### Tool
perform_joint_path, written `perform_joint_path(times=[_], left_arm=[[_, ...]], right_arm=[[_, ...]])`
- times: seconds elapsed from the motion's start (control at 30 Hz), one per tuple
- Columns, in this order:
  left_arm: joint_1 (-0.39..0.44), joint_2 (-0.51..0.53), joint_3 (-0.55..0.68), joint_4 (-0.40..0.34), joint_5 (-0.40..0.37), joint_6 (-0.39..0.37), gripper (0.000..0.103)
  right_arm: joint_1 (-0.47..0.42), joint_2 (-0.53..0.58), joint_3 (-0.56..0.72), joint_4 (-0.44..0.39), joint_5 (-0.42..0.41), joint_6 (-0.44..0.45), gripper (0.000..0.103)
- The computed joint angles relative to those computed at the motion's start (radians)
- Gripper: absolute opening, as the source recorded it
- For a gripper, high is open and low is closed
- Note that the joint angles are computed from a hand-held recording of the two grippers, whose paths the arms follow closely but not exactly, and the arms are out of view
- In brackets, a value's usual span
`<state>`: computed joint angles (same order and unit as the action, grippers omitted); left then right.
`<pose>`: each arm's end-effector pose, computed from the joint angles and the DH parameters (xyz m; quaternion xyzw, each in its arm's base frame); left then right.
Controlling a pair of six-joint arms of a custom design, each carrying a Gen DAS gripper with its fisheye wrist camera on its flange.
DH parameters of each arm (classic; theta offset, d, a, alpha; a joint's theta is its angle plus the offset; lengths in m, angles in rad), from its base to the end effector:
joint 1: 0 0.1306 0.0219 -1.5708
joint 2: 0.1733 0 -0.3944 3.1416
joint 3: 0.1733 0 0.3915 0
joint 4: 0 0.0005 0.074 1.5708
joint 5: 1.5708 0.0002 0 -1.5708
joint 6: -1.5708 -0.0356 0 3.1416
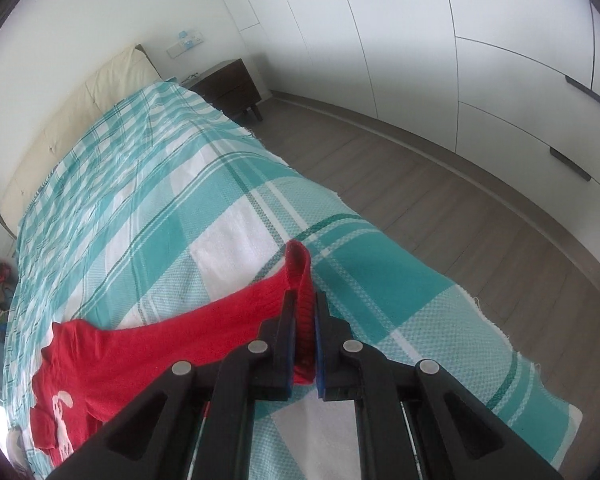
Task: Fold small clothes
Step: 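Pull the held sleeve outward with the right gripper and lay it flat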
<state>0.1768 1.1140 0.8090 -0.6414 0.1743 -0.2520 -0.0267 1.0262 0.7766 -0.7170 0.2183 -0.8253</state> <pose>0.3443 0.0547 0.3031 0.0624 0.9464 -0.0158 0.3166 0.3195 -0.0167 0.3118 0.4217 0.8508 0.0192 0.3129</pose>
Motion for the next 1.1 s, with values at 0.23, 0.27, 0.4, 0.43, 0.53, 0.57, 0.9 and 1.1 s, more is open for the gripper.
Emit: perform_joint_path(times=[0.23, 0.27, 0.4, 0.43, 0.53, 0.57, 0.9, 1.1], left_arm=[[-0.004, -0.006, -0.008, 0.005, -0.013, -0.012, 0.093], [-0.005, -0.006, -0.010, 0.006, -0.018, -0.014, 0.093], [-0.005, -0.004, -0.012, 0.005, -0.024, -0.016, 0.093], [-0.003, -0.004, -0.010, 0.003, -0.021, -0.016, 0.093], [0.001, -0.008, -0.008, 0.001, -0.012, -0.014, 0.093], [0.002, -0.008, -0.007, -0.001, -0.009, -0.014, 0.093], [-0.015, -0.017, -0.015, 0.001, -0.023, -0.025, 0.093], [-0.029, -0.008, -0.017, -0.002, -0.043, -0.031, 0.093]], right_arm=[[-0.021, 0.047, -0.013, -0.050, -0.047, -0.002, 0.007], [-0.022, 0.048, -0.014, -0.055, -0.048, -0.003, 0.007], [-0.011, 0.068, 0.001, -0.074, -0.034, -0.005, 0.007], [-0.007, 0.069, 0.003, -0.078, -0.027, -0.006, 0.007], [0.004, 0.070, 0.008, -0.086, -0.010, -0.021, 0.009], [0.007, 0.066, 0.008, -0.091, 0.002, -0.028, 0.012], [0.064, -0.015, 0.027, -0.181, 0.257, -0.087, 0.022], [0.184, -0.073, 0.040, -0.100, 0.445, -0.047, 0.044]])
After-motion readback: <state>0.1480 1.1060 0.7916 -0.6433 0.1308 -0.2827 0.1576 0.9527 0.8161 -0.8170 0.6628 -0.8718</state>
